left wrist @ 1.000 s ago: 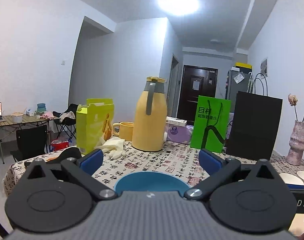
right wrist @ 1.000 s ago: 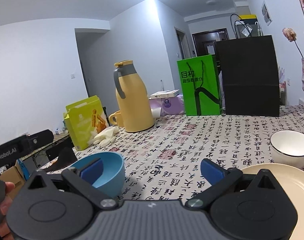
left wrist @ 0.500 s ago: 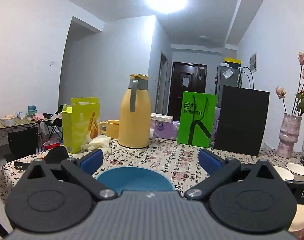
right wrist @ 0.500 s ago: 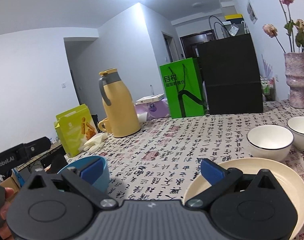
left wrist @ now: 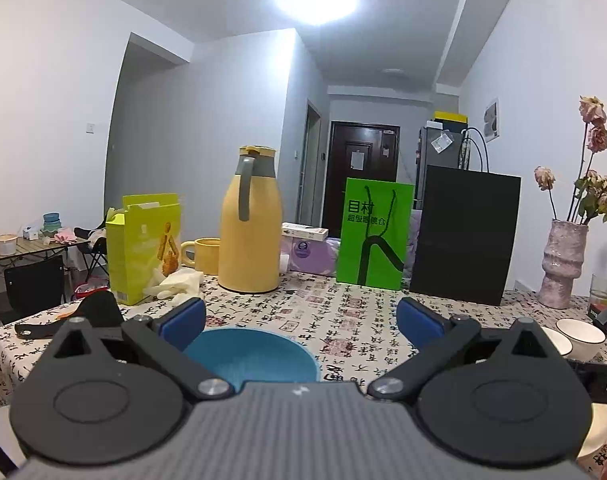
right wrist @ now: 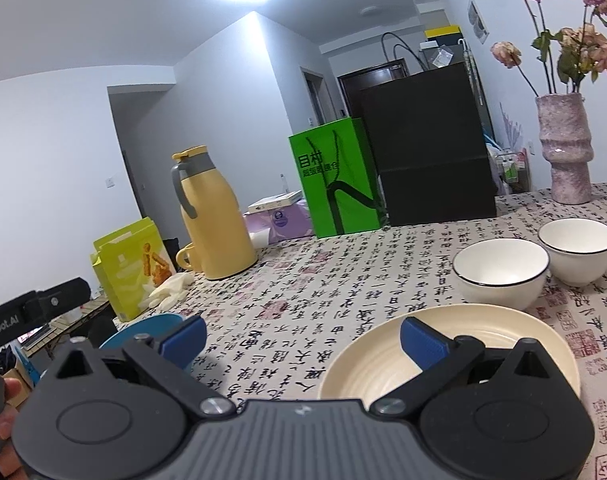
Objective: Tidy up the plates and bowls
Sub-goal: 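Raise both open tools and move them toward the white bowls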
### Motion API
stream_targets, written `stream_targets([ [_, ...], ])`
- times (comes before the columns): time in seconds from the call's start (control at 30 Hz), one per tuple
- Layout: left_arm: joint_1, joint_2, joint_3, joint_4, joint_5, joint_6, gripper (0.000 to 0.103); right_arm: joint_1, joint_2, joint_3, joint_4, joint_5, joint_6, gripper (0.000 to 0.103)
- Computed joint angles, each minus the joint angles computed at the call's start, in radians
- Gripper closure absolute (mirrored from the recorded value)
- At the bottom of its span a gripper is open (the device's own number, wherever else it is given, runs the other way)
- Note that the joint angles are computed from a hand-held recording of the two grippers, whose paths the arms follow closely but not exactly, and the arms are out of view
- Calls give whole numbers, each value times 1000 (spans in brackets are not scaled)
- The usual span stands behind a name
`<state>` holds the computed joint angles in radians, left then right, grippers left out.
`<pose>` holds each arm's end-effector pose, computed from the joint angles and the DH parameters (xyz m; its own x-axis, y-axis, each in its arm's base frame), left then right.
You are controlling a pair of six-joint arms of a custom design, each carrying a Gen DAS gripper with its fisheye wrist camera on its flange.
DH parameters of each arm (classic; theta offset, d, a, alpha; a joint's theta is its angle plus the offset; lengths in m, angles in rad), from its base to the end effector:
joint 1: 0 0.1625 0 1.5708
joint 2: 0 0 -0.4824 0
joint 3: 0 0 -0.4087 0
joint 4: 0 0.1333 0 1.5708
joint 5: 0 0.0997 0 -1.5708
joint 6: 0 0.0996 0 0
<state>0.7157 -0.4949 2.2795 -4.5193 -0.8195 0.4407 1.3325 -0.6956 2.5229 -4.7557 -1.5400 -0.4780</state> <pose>-0.2031 -0.4433 0.0550 -0.7342 0.2376 -0.6361 0.6765 0.1751 -0.7154 0.0416 -0.4063 0.1527 -0.8917 0.0889 0.4438 -0.4057 0.2776 -0.8708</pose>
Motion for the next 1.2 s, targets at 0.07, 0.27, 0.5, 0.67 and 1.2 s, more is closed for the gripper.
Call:
stream_targets([
  [0.07, -2, 3, -2, 2, -3, 0, 0, -11, 0, 8, -15, 7, 3, 0],
  [0.27, -10, 12, -7, 15, -9, -4, 0, -40, -11, 25, -36, 27, 14, 0],
  [0.5, -15, 23, -21, 40, -22, -16, 0, -76, -28, 38, -50, 48, 25, 0],
  [0.67, -20, 33, -35, 57, -35, -28, 0, -104, -40, 49, -69, 60, 33, 0],
  [1.2, -46, 83, -101, 164, -99, -62, 0, -226, -94, 83, -116, 125, 54, 0],
])
